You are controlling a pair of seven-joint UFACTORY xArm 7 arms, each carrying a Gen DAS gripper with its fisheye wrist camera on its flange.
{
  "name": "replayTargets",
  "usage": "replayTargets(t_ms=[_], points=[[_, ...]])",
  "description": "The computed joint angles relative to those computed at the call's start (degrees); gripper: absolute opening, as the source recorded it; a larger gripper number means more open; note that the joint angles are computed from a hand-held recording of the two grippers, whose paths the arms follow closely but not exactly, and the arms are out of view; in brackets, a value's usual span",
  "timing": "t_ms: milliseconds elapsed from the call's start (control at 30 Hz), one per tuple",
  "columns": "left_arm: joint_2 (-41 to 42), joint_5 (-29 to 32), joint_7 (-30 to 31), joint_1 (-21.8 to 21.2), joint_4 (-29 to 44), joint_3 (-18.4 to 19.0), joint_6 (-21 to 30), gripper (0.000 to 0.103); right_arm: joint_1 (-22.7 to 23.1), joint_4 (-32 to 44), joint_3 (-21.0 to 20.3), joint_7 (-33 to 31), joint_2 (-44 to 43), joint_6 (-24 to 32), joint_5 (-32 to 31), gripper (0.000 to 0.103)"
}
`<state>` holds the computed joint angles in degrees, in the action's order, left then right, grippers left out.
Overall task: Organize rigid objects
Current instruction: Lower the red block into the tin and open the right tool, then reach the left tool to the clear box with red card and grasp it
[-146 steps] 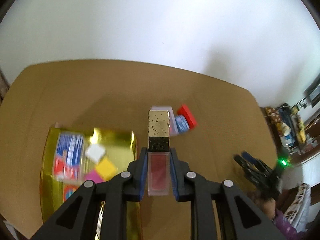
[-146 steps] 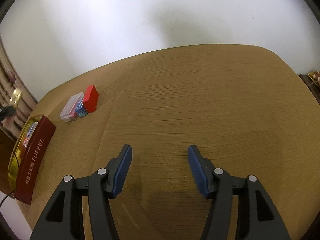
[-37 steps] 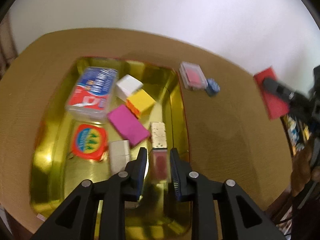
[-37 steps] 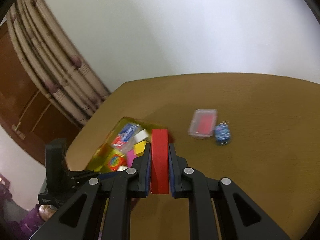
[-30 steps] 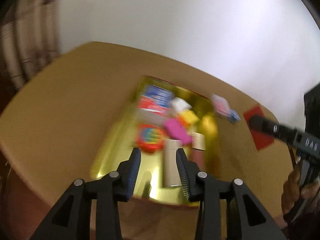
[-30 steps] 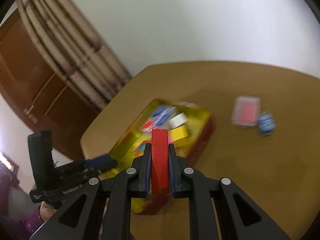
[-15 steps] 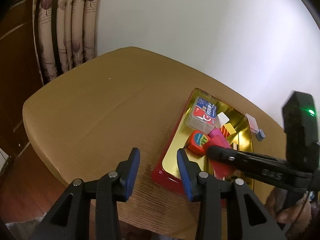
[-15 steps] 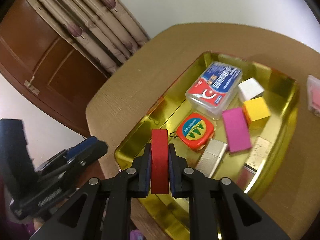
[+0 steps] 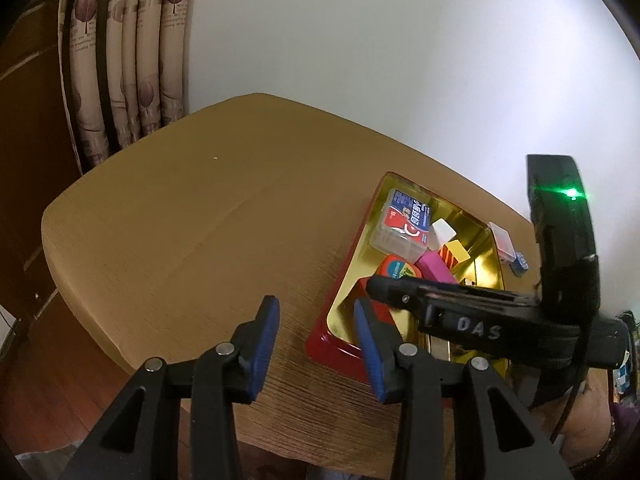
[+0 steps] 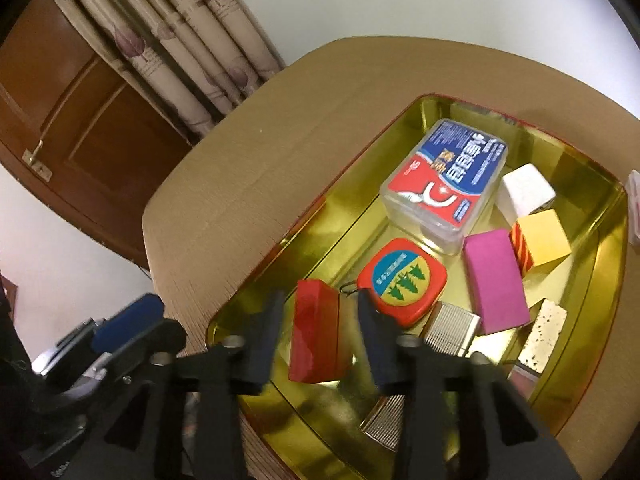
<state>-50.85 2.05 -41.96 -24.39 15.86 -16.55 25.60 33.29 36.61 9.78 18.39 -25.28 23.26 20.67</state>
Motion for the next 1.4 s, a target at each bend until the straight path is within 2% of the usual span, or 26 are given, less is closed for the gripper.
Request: replayTargets(t_ms=[133, 200, 267, 333, 433, 600, 700, 767, 833, 900, 1000, 1067, 1133, 1200, 1267, 1367, 1400], points=[[0.1, 0.1, 0.1, -0.2, 0.0, -0.1, -0.1, 0.04, 1.7, -4.6, -2.0, -0.4, -6.1, -4.3, 3.4, 0.039], [0.2, 0.2, 0.1, -0.5, 0.1, -0.4, -0.4, 0.04, -1.1, -8.6, -0.3, 2.6, -12.3, -5.4, 1.2, 0.039], [0.4, 0.7, 0.1, -0.4, 0.3, -1.2, -0.4, 0.04, -5.8, -13.5, 1.9, 6.9, -20.7, -3.7, -2.7, 0.039], [0.8, 1.2, 0.5, -0.6, 0.6, -1.4, -0.5, 0.04, -10.7, -18.4, 3.1, 10.5, -30.3, 0.9, -6.9, 0.041], [2.1, 1.0, 1.5, -2.1, 1.6, -1.2, -0.8, 0.04, -18.4, -23.1, 4.8, 12.8, -42.9, 13.9, -16.0, 0.043], [5.6, 0.1, 4.5, -6.0, 5.6, -1.2, -0.9, 0.04, -25.1, -29.8, 0.9, 8.7, -60.3, 31.6, -27.0, 0.043], [11.3, -2.2, 8.6, -10.0, 10.2, 0.5, -2.2, 0.04, -29.6, -33.0, -3.6, 4.3, -69.3, 38.0, -30.8, 0.043], [16.6, -5.0, 12.3, -13.2, 14.6, 2.4, -3.1, 0.041, -33.1, -34.2, -7.1, 1.9, -73.0, 39.9, -31.4, 0.043], [20.8, -7.5, 14.7, -14.6, 18.2, 3.0, -3.7, 0.041, -36.5, -35.3, -10.4, -0.3, -76.3, 40.9, -31.1, 0.043], [26.8, -10.9, 18.4, -16.7, 23.7, 4.3, -3.4, 0.042, -38.5, -36.0, -11.2, -2.1, -77.9, 41.2, -30.3, 0.043], [34.7, -12.5, 20.9, -15.6, 32.1, 2.8, -2.2, 0.043, -40.0, -37.4, -11.9, -3.9, -83.4, 44.2, -28.3, 0.043], [39.0, -8.8, 18.9, -12.7, 37.4, 0.0, -0.6, 0.043, -41.2, -38.2, -12.5, -5.0, -85.3, 45.3, -27.4, 0.043], [44.7, -7.1, 19.2, -11.8, 43.9, -1.1, 0.9, 0.044, -43.2, -38.6, -14.7, -6.1, -86.3, 45.5, -26.6, 0.043], [51.3, -2.4, 16.5, -11.3, 51.5, -2.1, 3.4, 0.045, -45.7, -39.2, -16.9, -7.4, -87.7, 45.5, -25.7, 0.043], [58.7, 2.9, 15.0, -12.6, 60.0, -1.9, 7.0, 0.046, -47.0, -39.6, -17.9, -8.3, -87.4, 45.1, -24.2, 0.043], [68.1, 9.8, 12.7, -16.5, 71.9, 0.6, 14.5, 0.046, -50.2, -39.8, -20.3, -10.3, -88.9, 45.8, -22.6, 0.043], [70.3, 10.3, 12.8, -17.4, 74.6, 1.2, 16.0, 0.046, -50.9, -40.0, -20.9, -10.8, -89.5, 46.1, -21.8, 0.043]])
